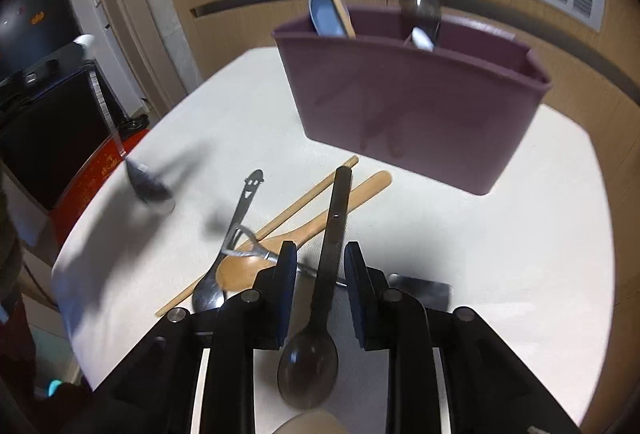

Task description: Organize utensils

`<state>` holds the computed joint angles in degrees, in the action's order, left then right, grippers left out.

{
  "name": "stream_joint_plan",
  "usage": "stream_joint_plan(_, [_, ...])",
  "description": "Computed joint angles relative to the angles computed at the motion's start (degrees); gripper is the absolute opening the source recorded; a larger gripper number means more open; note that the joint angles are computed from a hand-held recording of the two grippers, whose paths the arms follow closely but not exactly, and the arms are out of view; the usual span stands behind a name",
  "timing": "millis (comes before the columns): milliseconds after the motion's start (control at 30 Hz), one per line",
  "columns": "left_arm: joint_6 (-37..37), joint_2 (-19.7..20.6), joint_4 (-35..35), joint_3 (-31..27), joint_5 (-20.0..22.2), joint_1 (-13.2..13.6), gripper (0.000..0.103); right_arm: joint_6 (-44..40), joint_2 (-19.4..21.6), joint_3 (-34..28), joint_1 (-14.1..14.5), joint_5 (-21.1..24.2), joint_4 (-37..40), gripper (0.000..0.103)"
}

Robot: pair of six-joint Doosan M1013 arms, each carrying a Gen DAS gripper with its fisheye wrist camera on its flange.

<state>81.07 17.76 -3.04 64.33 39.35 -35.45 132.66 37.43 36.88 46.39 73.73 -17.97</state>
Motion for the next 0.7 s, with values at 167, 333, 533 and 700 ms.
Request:
stream_joint_plan(167, [0.76, 0.42, 1.10, -0.40, 1.25, -0.26, 0.022, -2.52, 5.88, -8.78, -0.14, 8.62, -2.20, 0.022])
stream_joint_plan(333, [1.51, 0.83, 1.17, -1.00, 2.20, -0.43, 0.022, -2.35, 4.80, -6.49, 0.40, 5.39, -3.97, 0.011])
stream_joint_plan(533, [2.32, 1.12, 1.34, -1.83, 2.87, -1.14, 0.022, 0.07, 3.37, -4.25, 1.87, 3.74, -10.31, 0.010])
stream_joint_plan(700, [3.54, 1.00, 1.27, -2.36, 2.37, -1.94, 0.022, 4.61, 0.62, -0.42, 2.51, 0.71, -14.32, 0.010])
